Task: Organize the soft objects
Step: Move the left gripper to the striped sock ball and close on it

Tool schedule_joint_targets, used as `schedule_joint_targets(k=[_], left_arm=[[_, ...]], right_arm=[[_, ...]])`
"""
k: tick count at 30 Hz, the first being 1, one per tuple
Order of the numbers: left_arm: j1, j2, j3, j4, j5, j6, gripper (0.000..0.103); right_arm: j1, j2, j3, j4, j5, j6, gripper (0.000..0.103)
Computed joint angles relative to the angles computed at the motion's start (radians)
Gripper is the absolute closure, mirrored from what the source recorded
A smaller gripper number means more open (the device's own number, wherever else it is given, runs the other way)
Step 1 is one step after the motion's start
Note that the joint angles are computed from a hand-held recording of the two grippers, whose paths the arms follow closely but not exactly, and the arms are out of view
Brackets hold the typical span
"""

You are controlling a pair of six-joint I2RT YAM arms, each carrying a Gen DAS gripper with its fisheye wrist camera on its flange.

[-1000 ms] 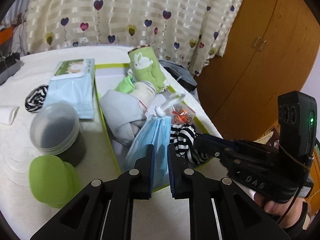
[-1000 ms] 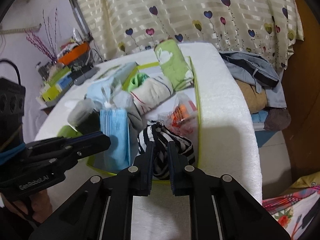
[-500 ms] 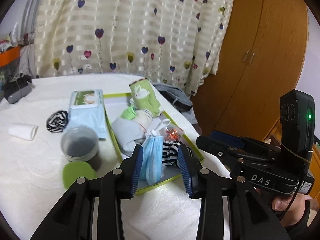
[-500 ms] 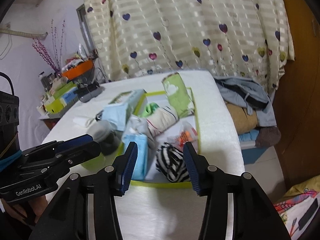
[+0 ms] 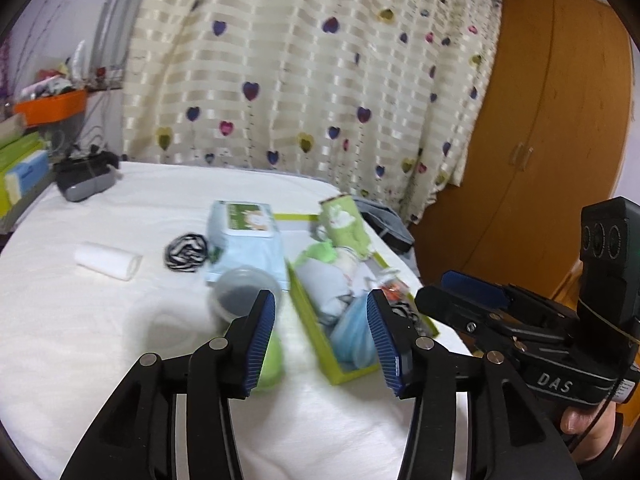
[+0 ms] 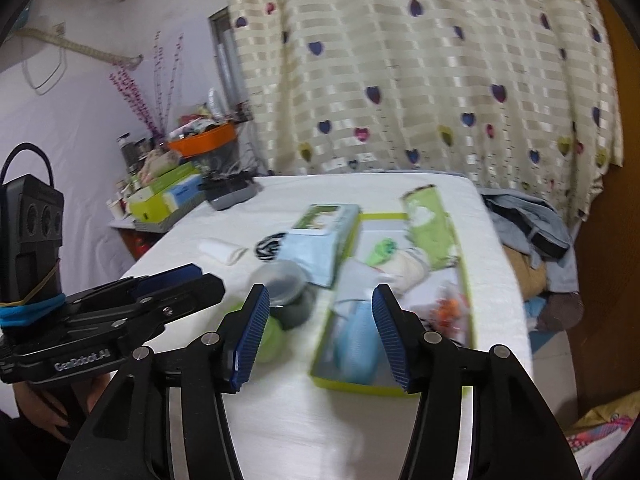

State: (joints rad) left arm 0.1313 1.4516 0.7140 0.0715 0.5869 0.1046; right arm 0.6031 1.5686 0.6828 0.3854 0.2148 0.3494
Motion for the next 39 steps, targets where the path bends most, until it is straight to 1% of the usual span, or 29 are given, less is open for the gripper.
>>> schedule_joint_targets(k=[5,8,14,20,24,26,30,33,39], left_arm=[[0.091,0.051,0.048,-0.022,0.032,0.039,0.056],[0.143,0.107,0.101,-0.045,0.052,0.054,0.056],[0.198,0.230,0.224,-0.081,0.050,0.065,0.056],[0.194,0.358,0.354,-0.114,0.012,0.077,0.056],[0.171,0.460,0.468,-0.157,-0.034,0.086,0.056],[0.160,0.494,0.504,-0.164,-0.039,0.097,0.056],[0.123,0.609,0.633,-0.197,-0.080,0.099,0.056],[0.098,0.716,0.761,-0.260,-0.102,0.102,0.056],[0.063,0.859,0.942,-0.327,-0.141,0.100,0.056]], right_arm=[[0.040,0.075,0.107,-0.061,-0.006,-0.009,0.048],[0.058,0.119,0.173,-0.092,-0.008,-0.013,0.048],[0.075,0.188,0.289,-0.143,-0.016,-0.028,0.048],[0.073,0.258,0.388,-0.190,-0.038,-0.043,0.048],[0.064,0.288,0.423,-0.201,-0.053,-0.049,0.048],[0.057,0.299,0.436,-0.205,-0.061,-0.050,0.048],[0.033,0.325,0.459,-0.209,-0.087,-0.047,0.048],[0.019,0.337,0.470,-0.210,-0.103,-0.049,0.048],[-0.014,0.365,0.498,-0.213,-0.137,-0.048,0.048]])
